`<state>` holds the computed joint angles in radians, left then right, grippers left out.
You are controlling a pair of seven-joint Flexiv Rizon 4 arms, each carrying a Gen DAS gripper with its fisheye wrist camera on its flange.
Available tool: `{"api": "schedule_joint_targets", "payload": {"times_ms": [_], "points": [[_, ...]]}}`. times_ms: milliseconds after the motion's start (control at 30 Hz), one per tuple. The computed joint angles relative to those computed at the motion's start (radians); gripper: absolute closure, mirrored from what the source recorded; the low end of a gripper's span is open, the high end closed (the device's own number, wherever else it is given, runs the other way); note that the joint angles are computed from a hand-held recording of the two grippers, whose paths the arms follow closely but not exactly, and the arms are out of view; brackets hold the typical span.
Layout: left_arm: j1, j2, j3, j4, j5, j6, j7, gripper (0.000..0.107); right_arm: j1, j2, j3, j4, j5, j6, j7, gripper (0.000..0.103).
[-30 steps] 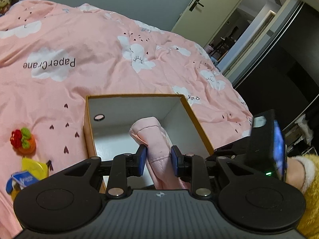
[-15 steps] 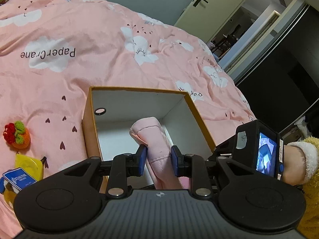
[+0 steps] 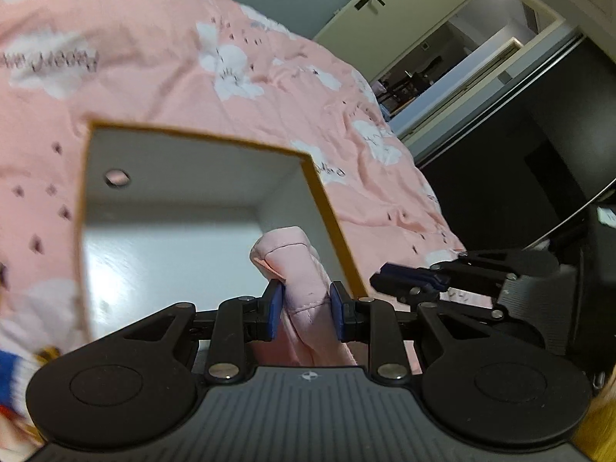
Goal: Organize objects
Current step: 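Lower the pink case into the box with the right gripper and open it, then lower the pink pouch into the box with the left gripper and release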
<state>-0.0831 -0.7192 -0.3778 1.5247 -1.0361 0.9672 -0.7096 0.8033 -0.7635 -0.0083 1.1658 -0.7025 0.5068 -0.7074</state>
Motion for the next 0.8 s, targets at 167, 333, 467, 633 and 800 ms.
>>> {"api": "schedule_joint_targets", "payload": {"times_ms": [167, 333, 467, 633, 800], "points": [[-0.018, -0.033, -0.021, 0.001, -0.056, 0.049, -0.042, 0.077, 0.031, 0.086, -0.044, 0.205, -0.111, 0.115, 0.357, 0.096], [-0.043, -0.062, 0.017, -0.029, 0.043, 0.043, -0.128, 0.077, 0.031, 0.080, -0.030, 0.246, -0.169, 0.151, 0.538, 0.096], [-0.075, -0.070, 0.078, -0.063, 0.209, 0.031, -0.219, 0.077, 0.020, 0.087, -0.023, 0.276, -0.189, 0.176, 0.628, 0.096], [-0.162, -0.080, 0.212, -0.128, 0.478, 0.051, -0.360, 0.078, 0.007, 0.079, -0.015, 0.282, -0.194, 0.195, 0.676, 0.096], [-0.117, -0.086, 0.156, -0.130, 0.528, 0.028, -0.378, 0.088, 0.006, 0.081, -0.018, 0.291, -0.203, 0.205, 0.718, 0.096]]}}
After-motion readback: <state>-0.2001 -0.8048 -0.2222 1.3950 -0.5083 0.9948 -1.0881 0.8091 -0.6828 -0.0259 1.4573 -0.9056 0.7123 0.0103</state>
